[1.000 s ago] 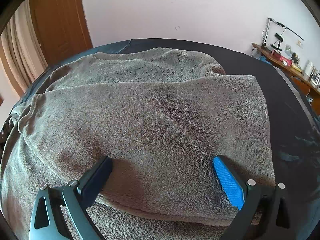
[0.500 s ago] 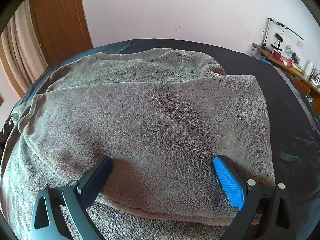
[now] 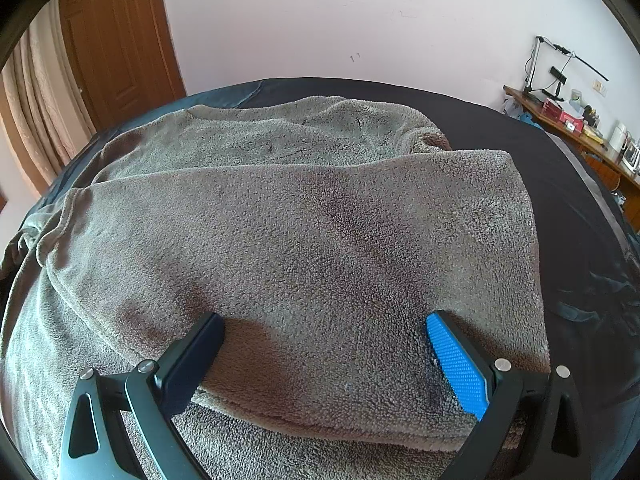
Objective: Fold clothes
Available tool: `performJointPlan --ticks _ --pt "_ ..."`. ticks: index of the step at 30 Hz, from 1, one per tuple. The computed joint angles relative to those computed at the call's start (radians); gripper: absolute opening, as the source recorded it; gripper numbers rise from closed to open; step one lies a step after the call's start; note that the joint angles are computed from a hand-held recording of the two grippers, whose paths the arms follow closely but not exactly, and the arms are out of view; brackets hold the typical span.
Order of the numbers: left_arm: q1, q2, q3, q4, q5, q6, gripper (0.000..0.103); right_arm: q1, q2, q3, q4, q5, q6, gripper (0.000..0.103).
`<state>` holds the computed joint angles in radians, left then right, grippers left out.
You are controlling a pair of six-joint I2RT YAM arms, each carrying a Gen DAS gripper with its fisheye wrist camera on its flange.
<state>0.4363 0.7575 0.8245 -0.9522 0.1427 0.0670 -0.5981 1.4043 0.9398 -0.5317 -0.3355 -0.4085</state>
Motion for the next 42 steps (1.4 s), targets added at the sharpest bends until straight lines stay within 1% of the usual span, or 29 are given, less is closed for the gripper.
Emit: performJointPlan --ticks 3,5,7,11,13,14,15,16,17,18,23,25,29,32,36,38,40,42 --pt "0.074 0.040 0.008 0.001 0.098 0.020 0.060 0.001 0.000 0.001 0.000 0.002 0.003 0.103" --pt "0.092 0.059 0.012 0.007 0.122 0.016 0.060 0.000 0.001 0.001 0.000 0.002 0.001 0.103" --pt "0.089 0.077 0.016 0.022 0.126 0.007 0.060 -0.002 0.000 0.001 -0.001 0.001 0.000 0.103" --pt "0.083 0.076 0.021 0.029 0.147 -0.002 0.060 -0.001 0.000 -0.002 0.002 0.002 -0.001 0.103" --pt "0.070 0.070 0.019 0.044 0.138 -0.017 0.053 0.000 0.000 -0.002 0.003 0.003 0.000 0.103" --pt "0.072 0.077 0.020 0.050 0.134 -0.023 0.037 0.001 0.001 -0.003 0.004 0.003 0.001 0.103" --pt "0.075 0.083 0.021 0.057 0.130 -0.028 0.026 0.002 0.001 -0.003 0.005 0.004 0.002 0.103" --pt "0.078 0.090 0.023 0.064 0.126 -0.034 0.025 0.003 0.001 -0.003 0.005 0.004 0.003 0.103" --pt "0.081 0.097 0.024 0.070 0.123 -0.039 0.021 0.002 0.001 -0.003 0.005 0.004 0.003 0.103" --pt "0.103 0.081 0.027 0.059 0.133 -0.036 0.020 0.002 0.001 -0.002 0.005 0.003 0.002 0.103" --pt "0.230 0.024 0.069 0.009 0.198 -0.008 0.019 0.001 0.004 0.001 0.004 0.001 0.003 0.103" --pt "0.282 0.019 0.107 0.006 0.223 -0.004 0.019 0.002 0.005 0.003 0.004 0.002 0.003 0.103" --pt "0.355 0.047 0.192 0.022 0.253 -0.031 0.019 0.001 0.005 0.003 0.003 0.000 0.004 0.103" --pt "0.359 0.074 0.229 0.044 0.251 -0.026 0.018 -0.001 0.004 0.003 0.002 -0.004 0.003 0.103" --pt "0.331 0.103 0.263 0.088 0.210 -0.040 0.018 -0.005 0.001 0.001 0.001 -0.006 0.000 0.103" --pt "0.356 0.145 0.315 0.111 0.223 -0.049 0.018 -0.005 0.000 0.001 0.000 -0.006 0.001 0.103" --pt "0.352 0.189 0.384 0.145 0.219 -0.092 0.018 -0.006 -0.001 0.000 -0.001 -0.007 0.000 0.103" --pt "0.354 0.229 0.457 0.157 0.227 -0.124 0.018 -0.007 -0.002 0.000 -0.001 -0.009 0.001 0.103"
